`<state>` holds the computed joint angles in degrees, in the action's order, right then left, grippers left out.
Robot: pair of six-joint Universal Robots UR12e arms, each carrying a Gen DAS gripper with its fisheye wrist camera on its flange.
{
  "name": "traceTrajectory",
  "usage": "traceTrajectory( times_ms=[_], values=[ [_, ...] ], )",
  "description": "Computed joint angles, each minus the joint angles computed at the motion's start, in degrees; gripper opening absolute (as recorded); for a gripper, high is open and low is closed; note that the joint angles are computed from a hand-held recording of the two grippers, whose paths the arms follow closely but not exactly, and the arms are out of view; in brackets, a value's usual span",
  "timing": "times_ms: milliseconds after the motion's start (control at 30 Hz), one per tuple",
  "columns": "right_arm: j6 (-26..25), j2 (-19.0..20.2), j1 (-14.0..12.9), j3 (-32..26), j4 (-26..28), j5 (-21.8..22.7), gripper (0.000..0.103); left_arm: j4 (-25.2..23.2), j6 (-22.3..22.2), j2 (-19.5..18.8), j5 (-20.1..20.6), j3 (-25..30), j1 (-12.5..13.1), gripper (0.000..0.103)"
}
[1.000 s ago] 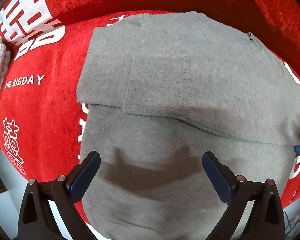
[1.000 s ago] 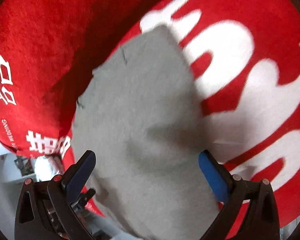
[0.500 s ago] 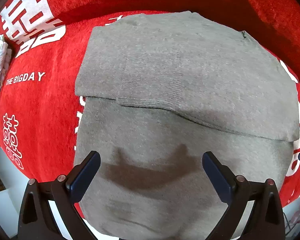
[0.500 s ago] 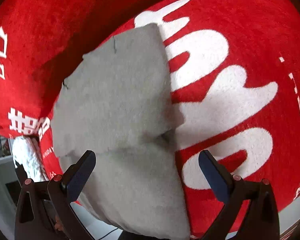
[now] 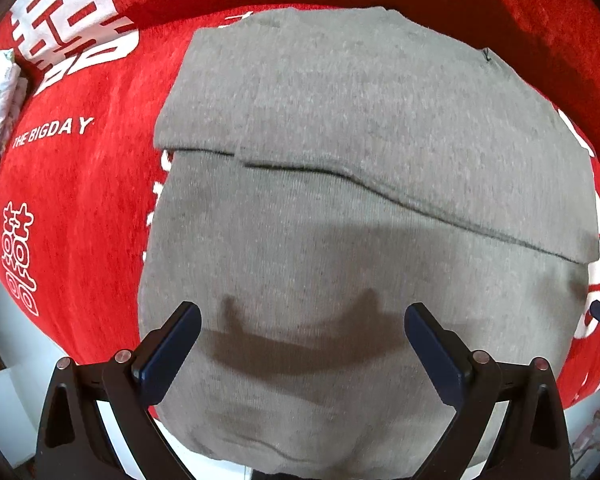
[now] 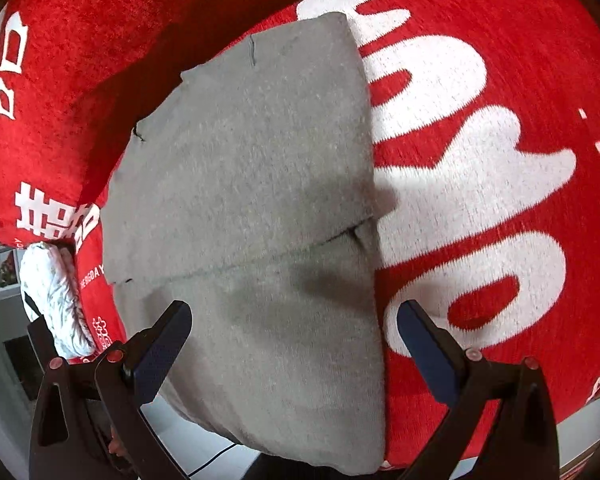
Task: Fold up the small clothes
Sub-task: 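Move both open tools to the sweater hem, then grasp the sweater hem with both tools and lift it over the body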
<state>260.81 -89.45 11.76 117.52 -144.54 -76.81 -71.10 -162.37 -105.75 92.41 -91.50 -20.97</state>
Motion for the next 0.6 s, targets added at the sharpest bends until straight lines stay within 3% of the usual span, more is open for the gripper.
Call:
traceTrajectory(
  times_ms=[333,600],
  values=[
    [5.6,1.3,3.7,-0.2,-4.4,-1.5,0.102,0.7,4.2,2.1,-1.8,-3.3,1.6,0.102],
    [10.2,3.0,9.0,-1.0,-9.6,-3.8,0.102,1.2,9.3,5.7,-3.8,-7.6,5.9,0.102]
  ],
)
